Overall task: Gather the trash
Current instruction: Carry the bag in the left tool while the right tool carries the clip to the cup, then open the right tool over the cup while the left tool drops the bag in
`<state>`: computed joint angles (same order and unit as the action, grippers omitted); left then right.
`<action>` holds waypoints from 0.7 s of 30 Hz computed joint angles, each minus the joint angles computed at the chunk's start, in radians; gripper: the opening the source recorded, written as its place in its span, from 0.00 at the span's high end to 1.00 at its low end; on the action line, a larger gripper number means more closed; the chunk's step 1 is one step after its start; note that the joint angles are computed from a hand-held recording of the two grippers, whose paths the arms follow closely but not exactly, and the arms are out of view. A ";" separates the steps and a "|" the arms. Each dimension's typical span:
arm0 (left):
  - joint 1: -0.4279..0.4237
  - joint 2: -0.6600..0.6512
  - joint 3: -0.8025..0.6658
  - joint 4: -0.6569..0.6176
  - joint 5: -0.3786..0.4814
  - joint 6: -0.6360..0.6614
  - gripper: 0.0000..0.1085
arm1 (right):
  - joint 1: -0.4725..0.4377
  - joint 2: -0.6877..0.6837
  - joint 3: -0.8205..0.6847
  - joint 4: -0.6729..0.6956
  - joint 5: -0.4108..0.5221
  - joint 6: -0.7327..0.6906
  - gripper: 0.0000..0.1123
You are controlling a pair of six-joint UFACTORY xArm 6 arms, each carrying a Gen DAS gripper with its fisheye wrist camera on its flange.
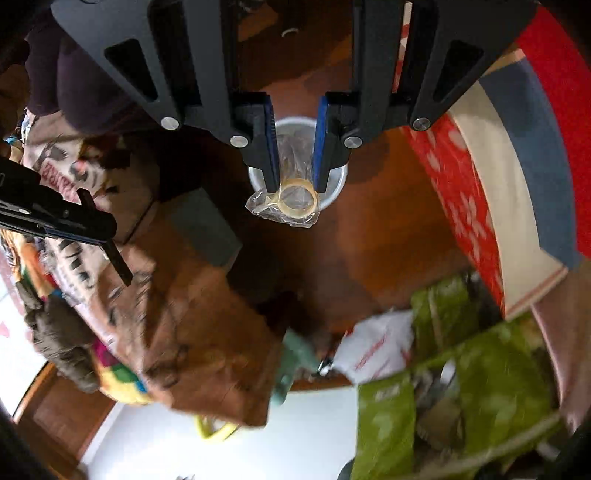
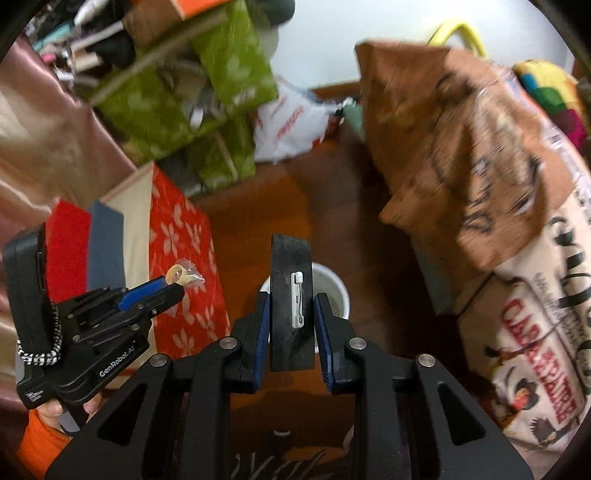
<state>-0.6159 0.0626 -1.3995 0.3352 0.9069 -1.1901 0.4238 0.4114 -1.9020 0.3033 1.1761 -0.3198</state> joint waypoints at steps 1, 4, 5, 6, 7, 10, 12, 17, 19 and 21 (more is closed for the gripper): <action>0.006 -0.006 0.028 -0.021 -0.014 -0.002 0.85 | 0.006 0.016 -0.007 -0.006 0.008 0.006 0.81; 0.023 -0.007 0.083 -0.080 -0.049 0.009 0.85 | 0.014 0.084 -0.064 -0.009 0.054 0.031 0.81; 0.026 -0.002 0.084 -0.094 -0.054 0.015 0.85 | 0.016 0.110 -0.093 -0.007 0.075 0.040 0.81; 0.029 0.003 0.089 -0.113 -0.062 0.022 0.85 | 0.015 0.142 -0.131 -0.005 0.101 0.050 0.81; 0.032 0.011 0.093 -0.129 -0.069 0.029 0.85 | 0.015 0.175 -0.174 -0.005 0.127 0.064 0.81; 0.038 0.047 0.081 -0.162 -0.078 0.060 0.85 | 0.016 0.272 -0.302 -0.003 0.198 0.095 0.80; 0.043 0.069 0.068 -0.180 -0.084 0.081 0.85 | 0.014 0.333 -0.388 0.009 0.247 0.108 0.80; 0.059 0.144 0.008 -0.230 -0.088 0.139 0.85 | 0.007 0.518 -0.681 0.021 0.421 0.142 0.76; 0.066 0.169 -0.013 -0.251 -0.090 0.160 0.85 | 0.008 0.530 -0.702 0.001 0.431 0.146 0.66; 0.074 0.192 -0.031 -0.272 -0.096 0.175 0.85 | 0.006 0.479 -0.616 -0.008 0.382 0.133 0.63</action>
